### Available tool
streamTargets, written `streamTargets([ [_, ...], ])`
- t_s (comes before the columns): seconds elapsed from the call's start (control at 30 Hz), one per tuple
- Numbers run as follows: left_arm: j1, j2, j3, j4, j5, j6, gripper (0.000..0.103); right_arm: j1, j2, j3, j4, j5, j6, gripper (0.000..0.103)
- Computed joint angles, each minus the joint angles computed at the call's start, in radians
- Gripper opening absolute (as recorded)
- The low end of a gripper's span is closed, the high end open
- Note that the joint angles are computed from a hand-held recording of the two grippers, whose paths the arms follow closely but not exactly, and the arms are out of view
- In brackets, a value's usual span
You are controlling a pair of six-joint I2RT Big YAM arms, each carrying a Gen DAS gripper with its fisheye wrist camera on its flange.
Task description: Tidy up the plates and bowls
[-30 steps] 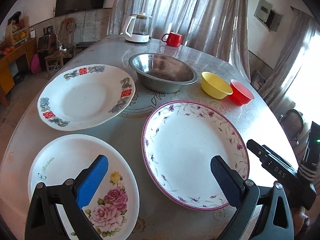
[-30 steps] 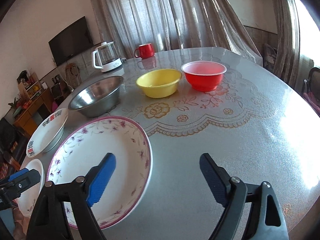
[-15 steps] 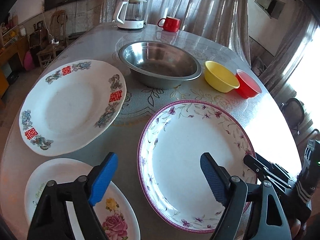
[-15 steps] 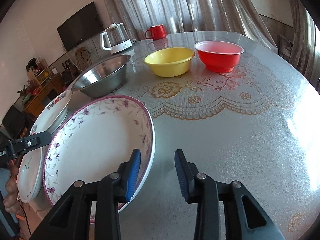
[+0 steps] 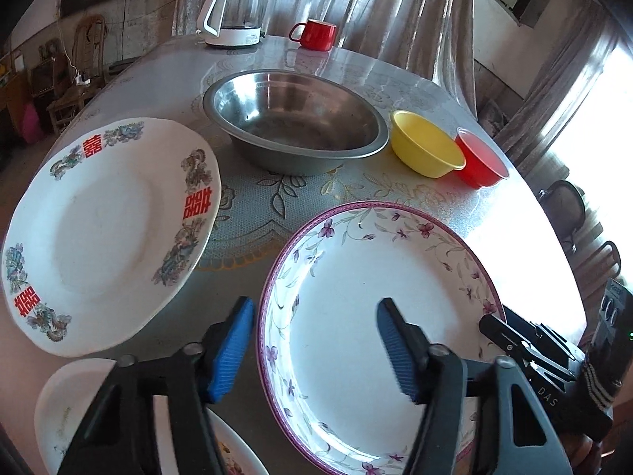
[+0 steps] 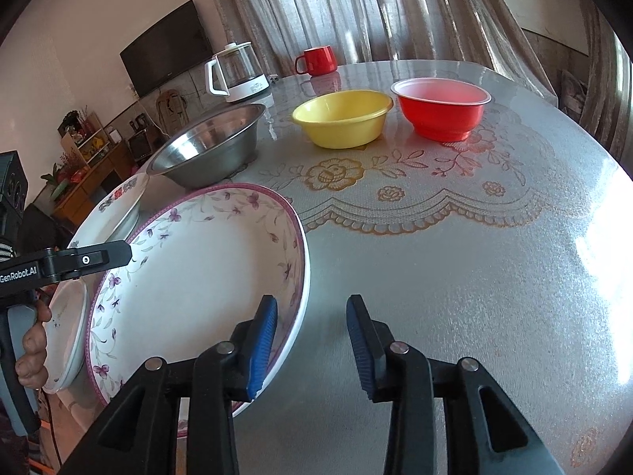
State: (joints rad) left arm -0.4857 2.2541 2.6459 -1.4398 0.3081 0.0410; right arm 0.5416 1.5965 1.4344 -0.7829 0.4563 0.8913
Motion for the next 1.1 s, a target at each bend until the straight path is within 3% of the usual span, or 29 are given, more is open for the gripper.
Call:
streamTargets([
  [0.13, 0.011, 0.046, 0.083, -0.068, 0.015, -0.008, 0.046, 0.001, 0.002, 0.001, -0.001, 0.004, -0.009, 0.037],
  [0.27, -0.004, -0.031, -0.061, 0.017, -0.061, 0.041, 0.04, 0.005, 0.006, 0.006, -0.007, 0.014, -0.028, 0.038],
  [0.4, -0.012, -0.074, -0.141, 0.076, -0.107, 0.044, 0.037, 0.006, 0.01, 0.011, -0.01, 0.011, -0.042, 0.04],
  [0.43, -0.015, -0.083, -0.16, 0.09, -0.12, 0.044, 0.037, 0.003, 0.003, 0.002, 0.008, -0.006, -0.043, 0.039],
  [0.5, -0.021, -0.096, -0.184, 0.109, -0.142, 0.037, 0.037, -0.007, -0.012, -0.025, 0.074, -0.085, -0.053, 0.025],
  [0.53, -0.022, -0.1, -0.19, 0.115, -0.148, 0.032, 0.037, -0.005, -0.01, -0.023, 0.073, -0.082, -0.051, 0.024],
  [0.67, -0.024, -0.125, -0.231, 0.118, -0.115, 0.039, 0.037, 0.0, -0.004, -0.01, 0.045, -0.068, -0.058, 0.024],
  [0.93, -0.048, -0.221, -0.392, 0.198, -0.099, -0.004, 0.041, -0.019, -0.057, -0.062, 0.046, -0.102, -0.001, 0.026],
  [1.03, -0.059, -0.238, -0.423, 0.225, -0.102, -0.028, 0.041, -0.021, -0.094, -0.109, 0.077, -0.126, 0.004, 0.026],
  [1.1, -0.063, -0.213, -0.383, 0.2, -0.077, -0.046, 0.041, -0.027, -0.124, -0.148, 0.112, -0.15, 0.023, 0.026],
])
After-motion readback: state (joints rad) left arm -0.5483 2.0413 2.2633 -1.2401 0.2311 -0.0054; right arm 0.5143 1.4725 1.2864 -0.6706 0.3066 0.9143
